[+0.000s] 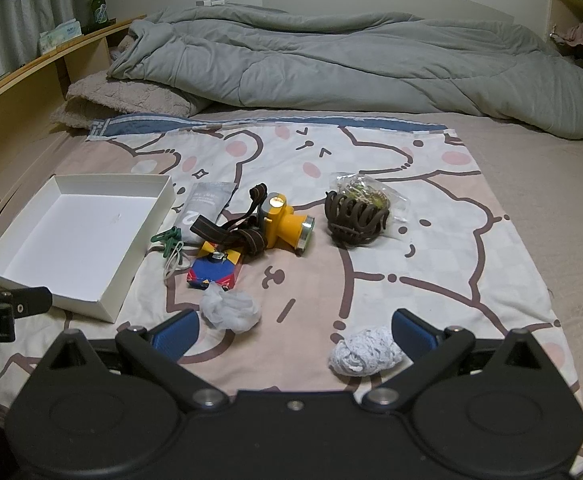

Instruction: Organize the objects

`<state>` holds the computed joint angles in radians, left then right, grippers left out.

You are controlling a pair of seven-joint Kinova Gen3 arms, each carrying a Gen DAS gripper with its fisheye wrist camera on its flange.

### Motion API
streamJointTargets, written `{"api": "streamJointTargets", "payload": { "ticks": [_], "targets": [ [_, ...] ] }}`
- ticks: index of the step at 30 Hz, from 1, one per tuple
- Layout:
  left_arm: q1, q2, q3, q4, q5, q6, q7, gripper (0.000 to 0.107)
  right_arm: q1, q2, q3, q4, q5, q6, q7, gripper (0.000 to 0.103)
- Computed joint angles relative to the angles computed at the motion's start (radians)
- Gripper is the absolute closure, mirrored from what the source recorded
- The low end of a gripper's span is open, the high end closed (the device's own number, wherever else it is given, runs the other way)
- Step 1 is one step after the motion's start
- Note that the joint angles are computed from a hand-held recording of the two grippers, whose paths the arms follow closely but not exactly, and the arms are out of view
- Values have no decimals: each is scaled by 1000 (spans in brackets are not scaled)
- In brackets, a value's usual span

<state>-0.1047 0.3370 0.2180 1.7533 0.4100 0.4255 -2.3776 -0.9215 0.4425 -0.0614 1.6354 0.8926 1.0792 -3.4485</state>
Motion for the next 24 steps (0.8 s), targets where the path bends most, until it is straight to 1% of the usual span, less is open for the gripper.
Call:
{"api": "streamJointTargets", "payload": {
  "ticks": [24],
  "targets": [
    [2, 1, -2, -1, 2, 2, -2, 4, -5, 10, 3, -10, -7, -1, 7, 0]
  ]
}}
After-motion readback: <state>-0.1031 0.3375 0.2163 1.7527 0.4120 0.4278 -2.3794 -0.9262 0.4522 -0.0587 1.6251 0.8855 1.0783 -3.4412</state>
